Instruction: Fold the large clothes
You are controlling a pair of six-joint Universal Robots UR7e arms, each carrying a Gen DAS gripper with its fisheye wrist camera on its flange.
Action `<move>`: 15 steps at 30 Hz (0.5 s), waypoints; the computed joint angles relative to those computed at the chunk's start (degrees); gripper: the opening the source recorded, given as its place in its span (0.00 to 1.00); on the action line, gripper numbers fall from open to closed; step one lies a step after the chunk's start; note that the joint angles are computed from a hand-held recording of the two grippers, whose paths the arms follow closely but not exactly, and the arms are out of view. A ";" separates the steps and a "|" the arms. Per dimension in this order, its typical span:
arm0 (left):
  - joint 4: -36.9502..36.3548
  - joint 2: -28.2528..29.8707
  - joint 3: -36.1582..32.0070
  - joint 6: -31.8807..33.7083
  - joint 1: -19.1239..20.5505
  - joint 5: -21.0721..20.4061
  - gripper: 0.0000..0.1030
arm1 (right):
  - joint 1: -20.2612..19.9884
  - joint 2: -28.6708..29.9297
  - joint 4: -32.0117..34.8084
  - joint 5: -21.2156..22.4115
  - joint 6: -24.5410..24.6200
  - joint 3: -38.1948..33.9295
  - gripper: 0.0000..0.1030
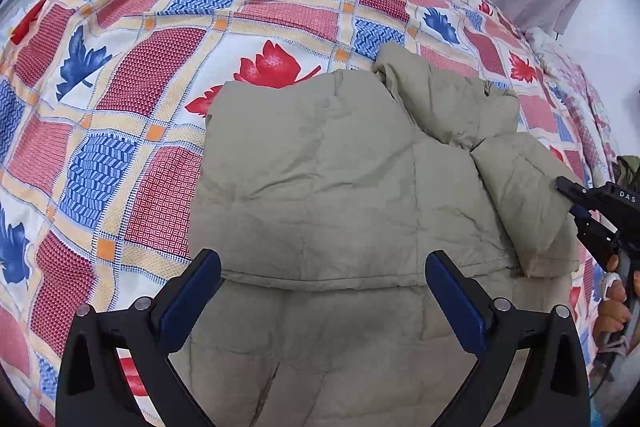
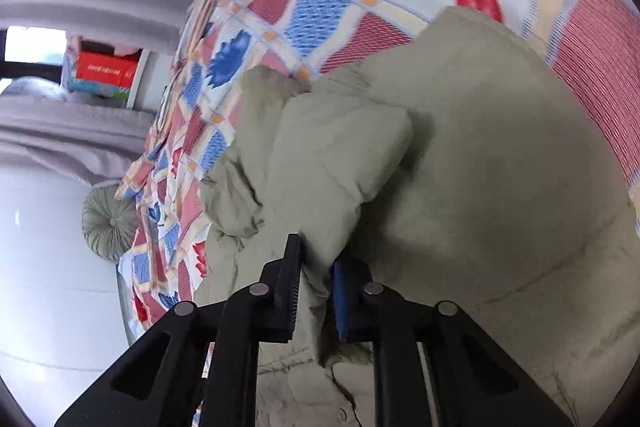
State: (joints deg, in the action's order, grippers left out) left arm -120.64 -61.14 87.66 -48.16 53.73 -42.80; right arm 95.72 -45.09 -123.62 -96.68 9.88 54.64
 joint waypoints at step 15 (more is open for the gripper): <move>-17.94 -0.23 2.71 5.73 2.57 -12.82 0.99 | 8.40 4.48 12.42 -12.42 -21.50 3.85 0.47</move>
State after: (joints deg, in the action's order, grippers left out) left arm -138.59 -61.37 90.36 -42.43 56.30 -55.61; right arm 104.12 -40.61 -111.20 -109.11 -11.62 58.49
